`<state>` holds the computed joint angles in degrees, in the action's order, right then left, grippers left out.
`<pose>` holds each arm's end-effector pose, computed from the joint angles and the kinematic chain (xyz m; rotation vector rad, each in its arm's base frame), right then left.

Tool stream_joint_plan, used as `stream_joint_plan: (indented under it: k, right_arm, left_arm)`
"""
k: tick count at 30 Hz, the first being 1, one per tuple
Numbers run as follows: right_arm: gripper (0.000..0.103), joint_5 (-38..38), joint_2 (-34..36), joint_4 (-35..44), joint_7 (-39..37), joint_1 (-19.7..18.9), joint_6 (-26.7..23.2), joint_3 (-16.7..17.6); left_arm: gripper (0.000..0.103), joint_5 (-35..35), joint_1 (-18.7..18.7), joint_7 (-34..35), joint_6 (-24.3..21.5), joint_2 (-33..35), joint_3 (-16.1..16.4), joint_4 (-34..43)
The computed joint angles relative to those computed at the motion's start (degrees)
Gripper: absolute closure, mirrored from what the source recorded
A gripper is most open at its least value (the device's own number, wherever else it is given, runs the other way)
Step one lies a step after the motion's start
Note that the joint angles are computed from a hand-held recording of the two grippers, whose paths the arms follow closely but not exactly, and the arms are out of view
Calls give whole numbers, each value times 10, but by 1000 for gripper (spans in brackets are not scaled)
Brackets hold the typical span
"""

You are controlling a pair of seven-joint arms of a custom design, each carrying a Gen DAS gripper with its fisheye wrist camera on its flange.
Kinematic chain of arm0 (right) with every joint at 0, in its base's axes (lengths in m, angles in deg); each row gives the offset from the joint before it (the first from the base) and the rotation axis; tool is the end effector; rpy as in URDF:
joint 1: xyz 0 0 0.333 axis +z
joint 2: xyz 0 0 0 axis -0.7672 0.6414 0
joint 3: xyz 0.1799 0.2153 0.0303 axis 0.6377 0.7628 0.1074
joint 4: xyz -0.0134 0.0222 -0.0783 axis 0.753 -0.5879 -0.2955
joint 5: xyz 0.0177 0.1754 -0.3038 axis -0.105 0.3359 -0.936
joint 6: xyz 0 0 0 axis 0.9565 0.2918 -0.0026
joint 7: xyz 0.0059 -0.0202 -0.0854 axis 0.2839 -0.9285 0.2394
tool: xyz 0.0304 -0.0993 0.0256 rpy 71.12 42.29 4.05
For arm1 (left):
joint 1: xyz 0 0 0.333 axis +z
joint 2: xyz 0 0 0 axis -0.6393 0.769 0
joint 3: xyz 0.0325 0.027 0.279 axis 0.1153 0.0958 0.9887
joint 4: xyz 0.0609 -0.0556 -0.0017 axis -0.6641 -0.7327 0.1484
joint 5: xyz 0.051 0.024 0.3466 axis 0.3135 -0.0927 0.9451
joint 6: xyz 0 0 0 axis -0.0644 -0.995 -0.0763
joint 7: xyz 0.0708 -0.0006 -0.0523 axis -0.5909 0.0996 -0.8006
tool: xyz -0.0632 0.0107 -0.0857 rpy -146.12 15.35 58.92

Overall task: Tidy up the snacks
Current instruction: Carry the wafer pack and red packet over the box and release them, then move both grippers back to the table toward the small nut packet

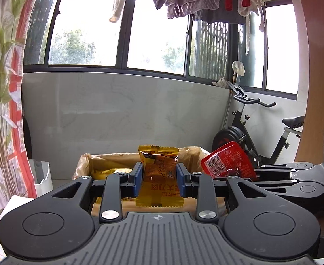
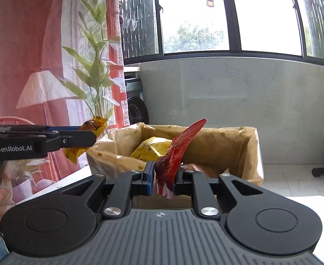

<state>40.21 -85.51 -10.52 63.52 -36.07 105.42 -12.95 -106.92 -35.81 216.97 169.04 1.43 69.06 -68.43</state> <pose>0.5201 0.1881 0.7150 -1.5831 1.3125 -0.8497 0.6104 -0.0589 0.6537 -0.9974 1.8789 -1.5066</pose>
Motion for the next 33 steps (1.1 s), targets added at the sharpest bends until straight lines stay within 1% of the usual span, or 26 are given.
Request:
stream_joint_plan:
  k: [1, 3, 4, 5, 7, 9, 10, 11, 12, 13, 14, 15, 17, 19, 20, 21, 22, 24, 26, 29, 32, 33]
  right_arm:
    - [87, 5, 20, 31, -14, -2, -13, -2]
    - [87, -4, 55, 84, -10, 1, -42, -12]
    - [87, 1, 71, 107, -14, 3, -56, -18]
    - [87, 6, 94, 139, -16, 6, -76, -23]
    - [87, 16, 122, 177, -19, 11, -103, -35]
    - [87, 23, 135, 193, -23, 16, -122, -45]
    - [87, 29, 143, 204, -28, 18, -132, -47]
    - [86, 35, 149, 213, -33, 19, -144, -50]
    - [84, 33, 153, 218, -32, 22, -151, -53]
    - [81, 28, 148, 208, -29, 25, -152, -58]
    - [72, 26, 148, 209, -27, 27, -158, -60]
    - [63, 25, 146, 205, -26, 27, -158, -61]
    - [58, 23, 131, 183, -21, 27, -145, -62]
    - [57, 19, 116, 163, -17, 27, -137, -61]
    - [57, 15, 106, 150, -11, 26, -131, -60]
    - [57, 16, 94, 132, -7, 25, -117, -58]
    - [57, 18, 80, 111, -2, 22, -100, -55]
    - [57, 15, 53, 74, 15, 18, -74, -49]
    - [57, 4, 23, 31, 34, 12, -43, -41]
    - [57, -36, -20, -27, 71, -2, -5, -23]
    - [57, -64, -60, -82, 98, -23, 22, 0]
    - [57, -64, -71, -97, 100, -30, 28, 7]
  left_arm:
    - [69, 33, -15, -25, 16, 27, -1, 33]
    - [69, 112, -35, -87, 35, 73, -2, 88]
    - [69, 162, -51, -128, 43, 97, 3, 116]
    - [69, 199, -64, -159, 54, 110, 8, 127]
    - [69, 269, -83, -224, 44, 155, 22, 186]
    - [68, 318, -95, -266, 40, 187, 29, 225]
    - [68, 347, -103, -293, 29, 209, 38, 256]
    - [63, 373, -110, -319, 21, 227, 45, 283]
    - [59, 385, -104, -328, 11, 235, 44, 294]
    - [47, 395, -103, -339, 6, 240, 41, 300]
    - [42, 403, -98, -349, 0, 251, 36, 316]
    - [42, 404, -89, -347, 0, 252, 26, 315]
    - [42, 402, -68, -334, 5, 233, 3, 285]
    - [42, 400, -46, -322, 6, 218, -19, 261]
    - [42, 389, -29, -306, 7, 206, -38, 243]
    - [42, 375, -9, -286, 13, 188, -58, 216]
    - [42, 365, 5, -273, 16, 175, -71, 196]
    - [42, 324, 39, -228, 16, 141, -97, 152]
    - [42, 263, 67, -172, 12, 102, -113, 103]
    - [42, 162, 102, -87, -7, 40, -118, 32]
    - [42, 85, 118, -35, -32, -13, -102, -28]
    - [42, 71, 117, -29, -38, -24, -94, -42]
